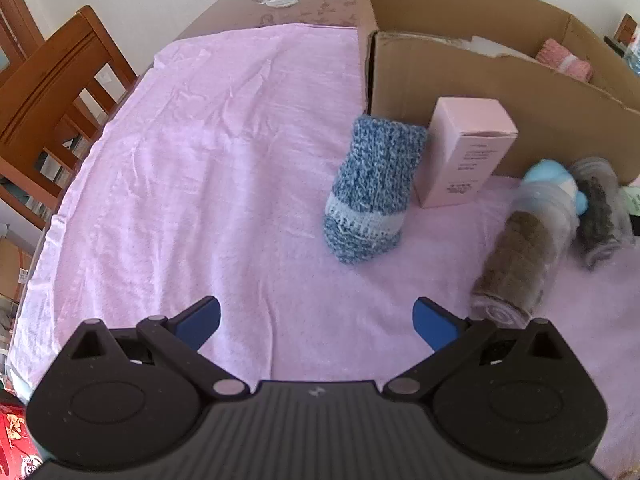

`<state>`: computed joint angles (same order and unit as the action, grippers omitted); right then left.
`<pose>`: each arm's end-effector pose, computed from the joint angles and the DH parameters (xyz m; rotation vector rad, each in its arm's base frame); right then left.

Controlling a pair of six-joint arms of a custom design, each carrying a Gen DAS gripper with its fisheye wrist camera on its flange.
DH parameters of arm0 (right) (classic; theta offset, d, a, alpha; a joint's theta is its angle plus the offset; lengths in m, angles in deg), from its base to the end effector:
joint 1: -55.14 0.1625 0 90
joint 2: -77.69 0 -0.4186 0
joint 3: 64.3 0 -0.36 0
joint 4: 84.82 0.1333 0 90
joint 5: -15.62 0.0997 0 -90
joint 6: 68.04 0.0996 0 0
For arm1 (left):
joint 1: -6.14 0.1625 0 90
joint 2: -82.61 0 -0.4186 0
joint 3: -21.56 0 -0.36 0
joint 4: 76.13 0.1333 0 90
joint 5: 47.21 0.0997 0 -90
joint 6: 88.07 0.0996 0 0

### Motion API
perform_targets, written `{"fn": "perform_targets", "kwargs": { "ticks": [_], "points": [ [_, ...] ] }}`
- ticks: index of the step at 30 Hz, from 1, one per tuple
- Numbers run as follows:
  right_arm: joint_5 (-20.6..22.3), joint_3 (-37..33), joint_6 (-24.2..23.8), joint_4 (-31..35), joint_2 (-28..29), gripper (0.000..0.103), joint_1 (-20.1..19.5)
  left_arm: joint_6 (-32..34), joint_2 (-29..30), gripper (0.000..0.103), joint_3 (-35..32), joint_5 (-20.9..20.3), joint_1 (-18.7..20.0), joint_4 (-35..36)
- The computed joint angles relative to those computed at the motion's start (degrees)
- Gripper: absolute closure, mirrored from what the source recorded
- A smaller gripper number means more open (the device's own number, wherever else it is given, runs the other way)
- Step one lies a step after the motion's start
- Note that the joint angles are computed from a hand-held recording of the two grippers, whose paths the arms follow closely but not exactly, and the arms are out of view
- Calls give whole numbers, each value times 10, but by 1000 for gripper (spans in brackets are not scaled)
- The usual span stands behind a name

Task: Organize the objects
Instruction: 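Move both tools back toward the remaining items beside the box, then grasp the green C&S tissue pack with right tool while left tool grasps the clear cookie jar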

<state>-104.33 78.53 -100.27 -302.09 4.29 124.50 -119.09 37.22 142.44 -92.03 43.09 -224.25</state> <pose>-0.0530 -0.3778 0.2651 -0.0980 -2.1496 0.7996 -0.2437 -0.4385 0.0152 0.5920 2.2643 -0.3857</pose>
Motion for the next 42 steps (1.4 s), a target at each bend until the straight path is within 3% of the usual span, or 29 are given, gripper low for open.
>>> {"fn": "perform_targets", "kwargs": {
  "ticks": [3, 6, 10, 12, 16, 21, 27, 35, 42],
  "points": [
    [11, 2, -10, 2, -5, 0, -7, 10, -13, 1, 6, -3, -13, 6],
    [21, 4, -19, 1, -8, 0, -11, 40, -21, 1, 21, -33, -27, -44],
    [34, 5, -30, 6, -13, 0, -17, 89, 5, 1, 17, -89, -28, -110],
    [38, 5, -35, 9, -16, 0, -19, 85, 23, 1, 8, -86, -25, -103],
    [46, 6, -42, 21, -23, 0, -22, 43, 32, 1, 4, -75, -19, -97],
    [62, 11, -60, 27, -33, 0, -31, -22, 23, 1, 5, -27, -16, -56],
    [63, 10, -67, 54, -47, 0, -31, -41, 24, 1, 5, -59, -31, -82],
    [100, 18, -102, 48, -54, 0, -48, -160, 82, 1, -60, -66, -48, -76],
    [127, 24, -126, 44, -60, 0, -61, -223, 126, 1, -113, -1, -50, -20]
  ]
}}
